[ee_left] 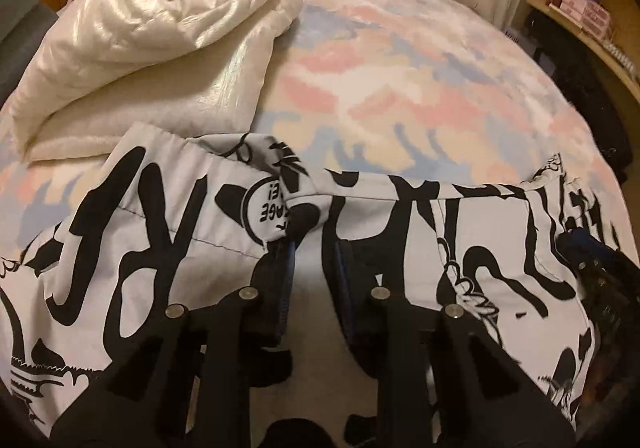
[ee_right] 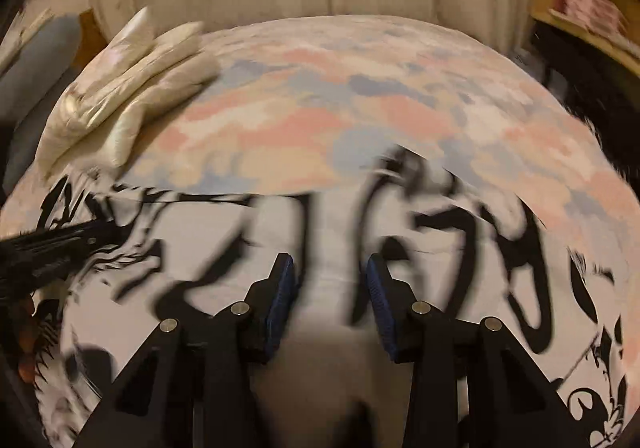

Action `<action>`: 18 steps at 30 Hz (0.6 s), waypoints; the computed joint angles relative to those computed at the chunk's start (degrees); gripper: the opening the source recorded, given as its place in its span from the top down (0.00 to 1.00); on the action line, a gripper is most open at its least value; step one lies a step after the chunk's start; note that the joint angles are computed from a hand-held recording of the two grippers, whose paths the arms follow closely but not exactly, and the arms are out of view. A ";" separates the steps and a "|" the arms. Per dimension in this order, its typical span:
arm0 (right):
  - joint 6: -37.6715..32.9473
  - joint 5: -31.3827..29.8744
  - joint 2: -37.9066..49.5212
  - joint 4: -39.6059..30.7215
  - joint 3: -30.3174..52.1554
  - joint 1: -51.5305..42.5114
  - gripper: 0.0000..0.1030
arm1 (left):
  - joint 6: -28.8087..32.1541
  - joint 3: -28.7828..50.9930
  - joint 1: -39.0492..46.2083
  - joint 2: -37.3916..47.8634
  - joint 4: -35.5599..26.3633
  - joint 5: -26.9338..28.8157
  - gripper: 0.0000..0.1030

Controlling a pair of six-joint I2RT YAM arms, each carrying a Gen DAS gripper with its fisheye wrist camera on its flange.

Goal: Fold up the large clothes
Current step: 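Release the graffiti garment and smooth it flat with both grippers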

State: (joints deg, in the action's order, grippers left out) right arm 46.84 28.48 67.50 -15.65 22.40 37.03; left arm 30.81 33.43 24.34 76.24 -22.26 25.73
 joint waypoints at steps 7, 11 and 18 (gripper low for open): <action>1.10 -3.82 -10.91 -5.07 -4.81 -8.04 0.62 | 0.62 -0.63 1.10 -1.70 -1.40 0.23 0.81; 4.03 -0.12 -12.30 -9.99 -2.95 -4.02 0.62 | 1.71 -1.51 3.01 -7.12 -5.69 0.16 0.76; 25.52 9.42 -13.02 -29.34 5.20 17.79 0.61 | 9.86 0.59 12.40 -15.46 -21.63 7.15 0.74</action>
State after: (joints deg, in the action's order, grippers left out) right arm 72.36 37.90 54.49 -44.99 27.59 54.81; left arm 40.67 34.02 36.74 60.78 -43.89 32.88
